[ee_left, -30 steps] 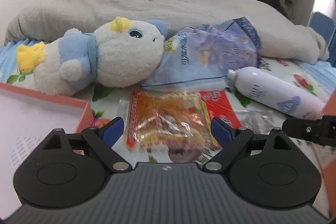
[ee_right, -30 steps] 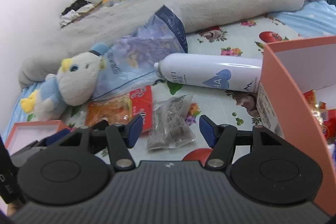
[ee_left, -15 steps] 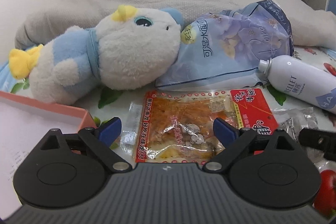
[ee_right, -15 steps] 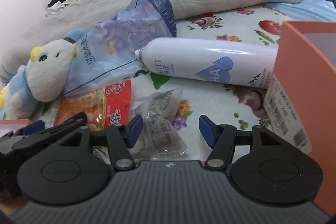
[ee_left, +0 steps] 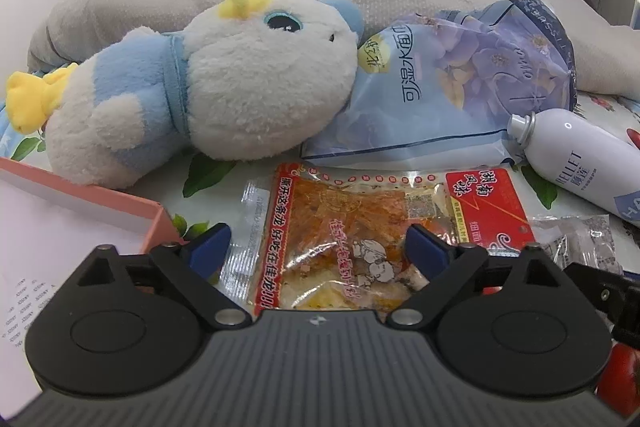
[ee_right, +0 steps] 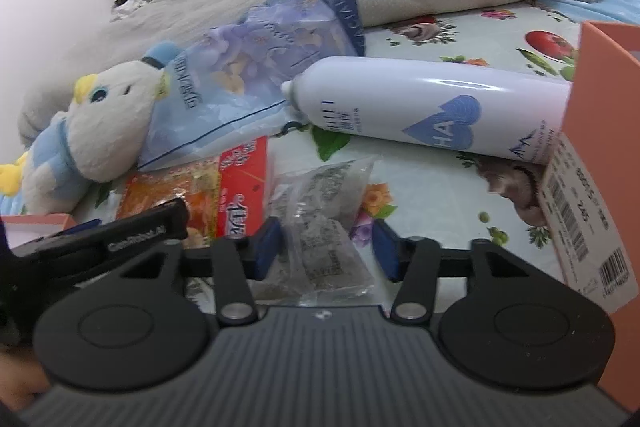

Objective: Organize snacks
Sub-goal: 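Grasp red-labelled strip packet with left gripper while right grasps clear snack bag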

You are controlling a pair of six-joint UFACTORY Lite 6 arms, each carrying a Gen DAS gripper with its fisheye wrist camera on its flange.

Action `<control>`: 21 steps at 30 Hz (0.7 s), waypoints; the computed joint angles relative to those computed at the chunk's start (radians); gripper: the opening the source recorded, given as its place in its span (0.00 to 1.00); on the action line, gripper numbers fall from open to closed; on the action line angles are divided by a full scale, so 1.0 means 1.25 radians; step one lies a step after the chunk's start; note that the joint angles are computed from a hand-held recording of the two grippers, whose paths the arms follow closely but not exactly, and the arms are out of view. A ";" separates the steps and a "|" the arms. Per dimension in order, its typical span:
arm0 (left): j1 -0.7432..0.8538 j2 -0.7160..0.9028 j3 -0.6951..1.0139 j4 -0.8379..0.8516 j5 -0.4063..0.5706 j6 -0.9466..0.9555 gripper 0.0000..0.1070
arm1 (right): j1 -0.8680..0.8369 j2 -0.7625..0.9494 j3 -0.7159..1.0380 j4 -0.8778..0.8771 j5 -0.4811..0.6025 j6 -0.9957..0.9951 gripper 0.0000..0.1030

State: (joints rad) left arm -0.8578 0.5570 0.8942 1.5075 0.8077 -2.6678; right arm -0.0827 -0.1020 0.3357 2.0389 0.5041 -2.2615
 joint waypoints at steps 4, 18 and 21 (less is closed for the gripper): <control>-0.013 -0.011 -0.009 -0.007 0.004 0.001 0.78 | 0.033 -0.020 -0.001 0.008 -0.034 0.003 0.38; -0.068 -0.082 -0.060 -0.036 0.000 0.020 0.23 | -0.022 -0.192 -0.075 -0.259 -0.064 0.224 0.29; -0.098 -0.096 -0.072 -0.056 0.005 0.015 0.19 | -0.059 -0.246 -0.098 -0.363 -0.050 0.303 0.28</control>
